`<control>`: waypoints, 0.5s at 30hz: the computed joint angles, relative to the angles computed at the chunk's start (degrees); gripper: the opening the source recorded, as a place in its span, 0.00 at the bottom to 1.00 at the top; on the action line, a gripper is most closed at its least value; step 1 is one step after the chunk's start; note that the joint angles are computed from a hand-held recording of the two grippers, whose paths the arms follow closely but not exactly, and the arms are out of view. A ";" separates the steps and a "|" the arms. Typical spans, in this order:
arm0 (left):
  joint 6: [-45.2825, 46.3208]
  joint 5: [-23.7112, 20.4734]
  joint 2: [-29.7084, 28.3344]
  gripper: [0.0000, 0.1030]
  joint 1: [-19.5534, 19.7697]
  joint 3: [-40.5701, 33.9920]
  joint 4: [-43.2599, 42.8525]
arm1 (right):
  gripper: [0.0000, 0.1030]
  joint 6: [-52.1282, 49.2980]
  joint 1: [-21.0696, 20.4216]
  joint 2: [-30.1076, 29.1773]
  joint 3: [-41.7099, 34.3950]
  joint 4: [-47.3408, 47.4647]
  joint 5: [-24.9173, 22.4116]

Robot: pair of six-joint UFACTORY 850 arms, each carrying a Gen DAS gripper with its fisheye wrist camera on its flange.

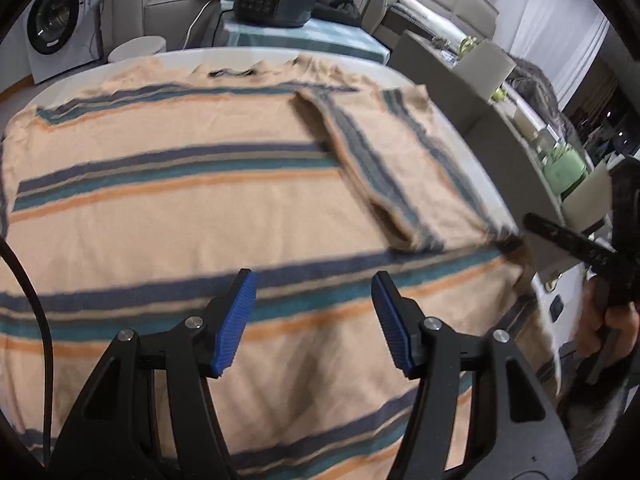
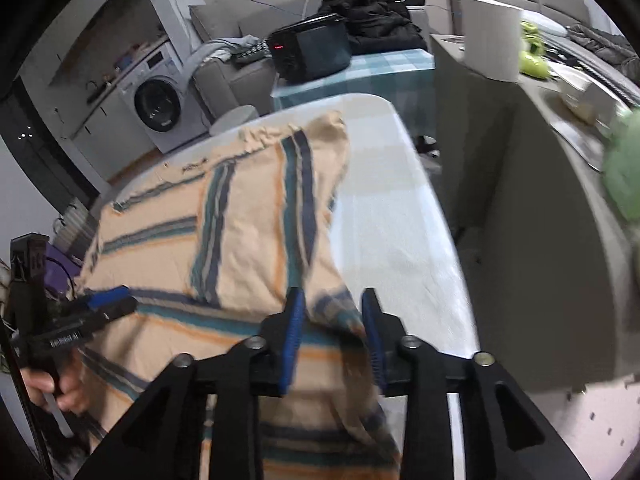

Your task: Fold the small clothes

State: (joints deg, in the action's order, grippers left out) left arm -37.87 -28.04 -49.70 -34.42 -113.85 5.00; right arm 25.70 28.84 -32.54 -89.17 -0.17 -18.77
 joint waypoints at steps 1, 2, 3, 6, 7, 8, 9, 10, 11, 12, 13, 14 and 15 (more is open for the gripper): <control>0.56 -0.07 -1.37 0.55 0.07 -2.10 -1.51 | 0.36 -1.69 -0.12 -1.15 -1.45 2.07 -0.73; 1.82 -1.02 -2.92 0.55 0.13 -4.58 -3.42 | 0.36 -4.64 -0.19 -3.04 -3.77 5.00 -2.24; 3.09 -1.94 -4.38 0.55 0.20 -6.86 -5.16 | 0.36 -5.60 -0.20 -5.49 -7.21 5.54 -4.46; 3.64 -5.92 -9.03 0.55 -0.07 -14.63 -4.91 | 0.15 -0.23 0.55 -11.30 -14.73 -3.68 -11.08; 3.46 -7.20 -10.29 0.55 -0.19 -16.85 -4.13 | 0.15 0.60 0.53 -11.17 -14.18 -4.37 -11.11; 3.17 -8.26 -11.33 0.55 -0.27 -18.71 -3.51 | 0.15 -0.02 0.25 -10.11 -12.33 -3.47 -9.32; 4.41 -7.58 -11.52 0.55 -0.12 -18.93 -4.61 | 0.15 0.62 0.00 -9.18 -10.98 -3.70 -9.17; 4.71 -7.48 -11.84 0.55 -0.04 -19.42 -5.01 | 0.15 2.01 -0.08 -8.39 -9.88 -4.80 -8.81; 4.59 -7.65 -12.30 0.55 0.01 -20.16 -5.07 | 0.15 2.09 -0.20 -8.00 -9.26 -4.81 -8.81; 4.28 -7.89 -12.79 0.55 0.02 -20.95 -4.84 | 0.15 0.08 -0.57 -7.13 -8.12 -2.63 -8.50; 4.44 -7.98 -13.19 0.55 0.02 -21.55 -4.76 | 0.16 -1.11 -0.80 -6.41 -7.22 -1.06 -7.53; 4.60 -8.22 -13.45 0.55 -0.04 -21.93 -4.50 | 0.16 -2.26 -0.97 -5.92 -6.57 0.43 -6.42; 4.73 -8.33 -13.72 0.55 -0.15 -22.30 -4.20 | 0.18 -4.36 -1.25 -5.51 -6.20 3.06 -5.50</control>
